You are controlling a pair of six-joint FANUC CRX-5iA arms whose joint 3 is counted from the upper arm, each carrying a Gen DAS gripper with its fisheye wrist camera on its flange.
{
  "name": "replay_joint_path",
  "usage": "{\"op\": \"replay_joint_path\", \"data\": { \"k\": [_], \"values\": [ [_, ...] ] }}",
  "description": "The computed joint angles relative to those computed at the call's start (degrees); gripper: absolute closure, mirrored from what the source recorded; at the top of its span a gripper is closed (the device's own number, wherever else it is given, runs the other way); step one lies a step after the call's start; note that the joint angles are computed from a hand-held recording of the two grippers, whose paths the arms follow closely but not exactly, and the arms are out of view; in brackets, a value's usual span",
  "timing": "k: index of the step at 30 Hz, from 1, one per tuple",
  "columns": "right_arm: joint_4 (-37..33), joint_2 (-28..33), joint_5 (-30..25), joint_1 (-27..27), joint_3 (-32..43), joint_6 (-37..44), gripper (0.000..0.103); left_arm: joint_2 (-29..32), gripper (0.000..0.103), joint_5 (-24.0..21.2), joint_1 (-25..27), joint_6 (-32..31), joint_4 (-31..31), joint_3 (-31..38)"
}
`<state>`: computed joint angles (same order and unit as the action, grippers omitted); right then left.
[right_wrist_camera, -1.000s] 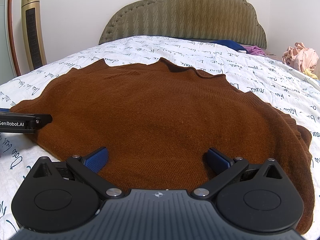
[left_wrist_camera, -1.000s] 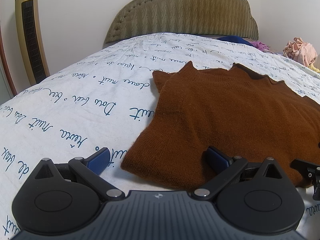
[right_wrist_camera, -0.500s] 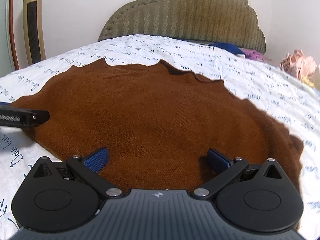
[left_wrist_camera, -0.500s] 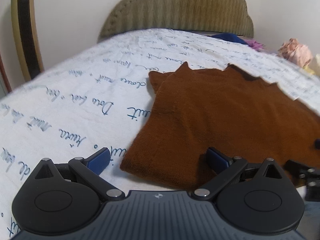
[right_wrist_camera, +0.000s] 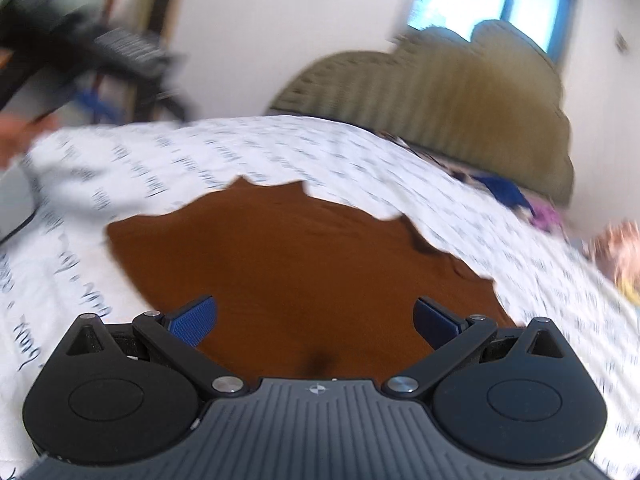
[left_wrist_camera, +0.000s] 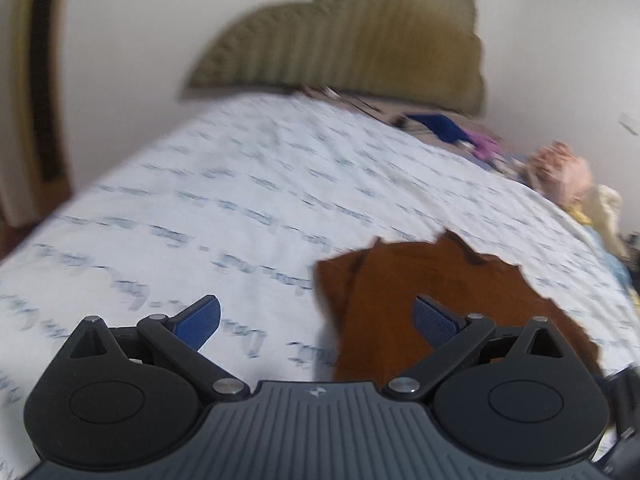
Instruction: Fold small clothes
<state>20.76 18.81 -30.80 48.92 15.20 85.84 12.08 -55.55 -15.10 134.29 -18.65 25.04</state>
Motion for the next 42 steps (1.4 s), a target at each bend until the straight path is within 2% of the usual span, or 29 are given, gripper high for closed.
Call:
{"op": "replay_joint_path", "data": {
  "k": [2,5,8,11,13,17,23,25,26,29,30,31,32,33,34,35,36,37,39,42],
  "values": [
    [4.9,-0.1,0.8,1.4,-2.0,-1.4,0.000,0.7,0.000,4.2,4.2,-5.5,10.6,-2.9],
    [12.2,0.0,1.5,2.7,-4.8,-4.1,0.000,2.4,0.000,8.2,8.4,-10.8,24.0,-6.9],
    [13.0,0.9,0.0,3.5,-4.2,-3.4,0.000,4.0,0.000,12.1,10.7,-18.2,35.4,-10.5],
    [11.3,2.5,-2.3,4.5,-1.9,-1.4,0.000,6.0,0.000,14.1,11.8,-24.0,42.7,-11.6],
    [13.4,3.3,-2.0,4.9,-2.3,-2.5,0.000,7.3,0.000,15.2,12.3,-27.9,47.8,-12.3],
    [25.4,4.5,1.5,4.9,-5.4,-11.8,0.000,11.1,0.000,15.7,12.7,-36.6,58.9,-12.4],
    [41.5,7.8,3.8,3.3,-6.0,-26.6,0.002,15.4,0.000,18.3,12.0,-43.4,67.5,-11.1],
    [45.1,8.9,4.0,3.0,-5.7,-29.6,0.005,16.4,0.000,18.5,11.9,-43.6,67.4,-9.8],
    [45.5,9.3,4.2,2.9,-5.3,-29.9,0.008,17.1,0.001,17.8,11.9,-41.8,64.9,-8.1],
    [40.8,10.3,3.4,3.7,-3.0,-25.7,0.025,19.4,0.001,14.1,11.6,-35.0,56.1,-1.2],
    [38.2,10.5,3.4,3.9,-2.2,-23.4,0.033,20.3,0.002,12.8,11.4,-33.4,53.3,1.1],
    [35.3,10.4,3.0,4.2,-1.5,-20.9,0.042,20.9,0.007,11.3,11.2,-31.7,50.2,3.4],
    [31.8,10.4,2.5,4.5,-0.5,-17.8,0.047,21.8,0.022,9.2,10.8,-29.4,46.3,6.4],
    [27.6,10.6,1.7,4.8,0.9,-14.1,0.057,22.8,0.031,6.7,10.5,-27.2,42.6,9.5],
    [24.1,10.6,0.8,5.1,2.0,-11.3,0.069,23.5,0.052,4.5,10.3,-25.6,40.1,11.9],
    [21.6,10.5,0.2,5.2,2.9,-9.6,0.074,24.3,0.069,2.3,10.1,-23.8,38.0,14.2],
    [20.8,10.5,0.1,5.1,3.1,-9.1,0.085,24.8,0.076,0.9,10.1,-22.6,37.0,15.4],
    [20.2,10.5,0.0,5.1,3.2,-8.4,0.091,24.8,0.085,0.5,10.3,-22.2,37.3,15.4],
    [18.2,10.0,0.7,4.7,3.2,-7.0,0.094,24.0,0.088,0.8,10.3,-20.8,36.7,14.6],
    [16.3,8.8,2.2,4.1,2.4,-6.3,0.095,23.4,0.089,-1.0,9.0,-17.6,31.4,17.0]
  ]
}}
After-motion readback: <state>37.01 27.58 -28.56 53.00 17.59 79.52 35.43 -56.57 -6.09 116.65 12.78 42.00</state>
